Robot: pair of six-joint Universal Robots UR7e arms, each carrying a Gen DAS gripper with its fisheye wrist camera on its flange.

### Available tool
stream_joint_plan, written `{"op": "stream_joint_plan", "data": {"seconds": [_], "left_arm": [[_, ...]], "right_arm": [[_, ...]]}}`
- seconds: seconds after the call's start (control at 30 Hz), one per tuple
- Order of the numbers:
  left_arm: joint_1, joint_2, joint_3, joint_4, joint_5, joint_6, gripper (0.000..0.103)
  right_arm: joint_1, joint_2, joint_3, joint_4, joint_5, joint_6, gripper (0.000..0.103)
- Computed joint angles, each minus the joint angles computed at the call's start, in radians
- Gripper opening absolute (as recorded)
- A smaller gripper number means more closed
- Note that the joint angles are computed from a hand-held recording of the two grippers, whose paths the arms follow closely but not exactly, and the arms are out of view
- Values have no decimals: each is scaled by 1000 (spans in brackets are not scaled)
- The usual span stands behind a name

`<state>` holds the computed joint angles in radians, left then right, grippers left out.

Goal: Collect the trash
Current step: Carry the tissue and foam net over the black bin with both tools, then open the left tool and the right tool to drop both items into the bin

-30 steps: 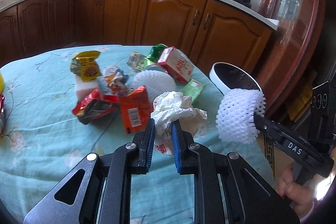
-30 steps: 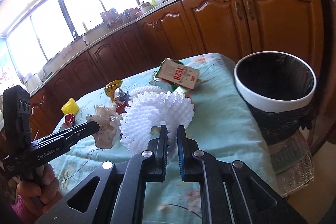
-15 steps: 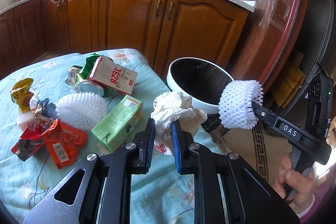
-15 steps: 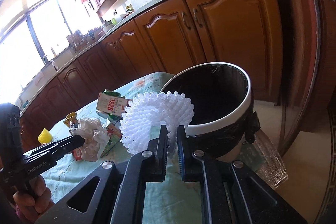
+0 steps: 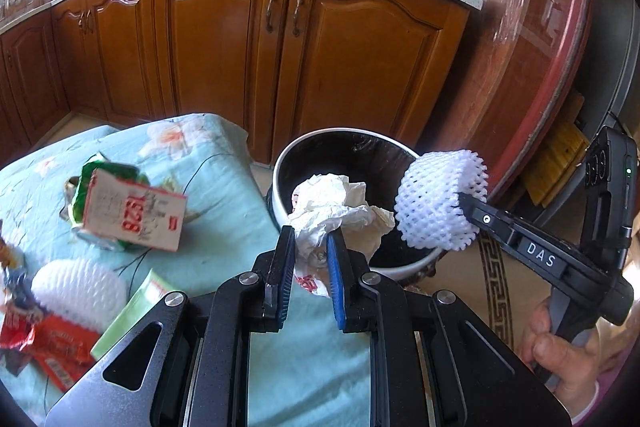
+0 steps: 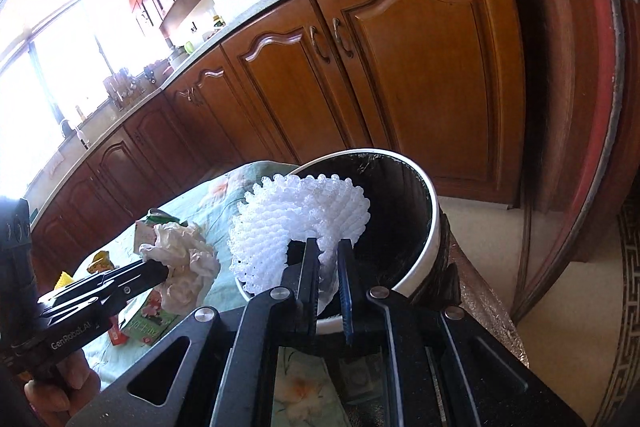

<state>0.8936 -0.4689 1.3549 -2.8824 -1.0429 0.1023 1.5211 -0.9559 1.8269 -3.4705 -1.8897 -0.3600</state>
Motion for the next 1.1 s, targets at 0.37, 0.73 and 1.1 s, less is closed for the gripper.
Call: {"op": "stream_joint_plan", "data": {"seconds": [0.37,0.73,1.1], "left_arm": [[18,162,-295,227,5,-23,24],[26,124,-222,199,-12,-41,54],[14,-69,130,-58,46,-26,67]], "right_arm": [[-22,36,-115,135,-49,-14,16],[-38,10,-85,131,2,17,57],[-4,8,46,-2,49,49,87]]}}
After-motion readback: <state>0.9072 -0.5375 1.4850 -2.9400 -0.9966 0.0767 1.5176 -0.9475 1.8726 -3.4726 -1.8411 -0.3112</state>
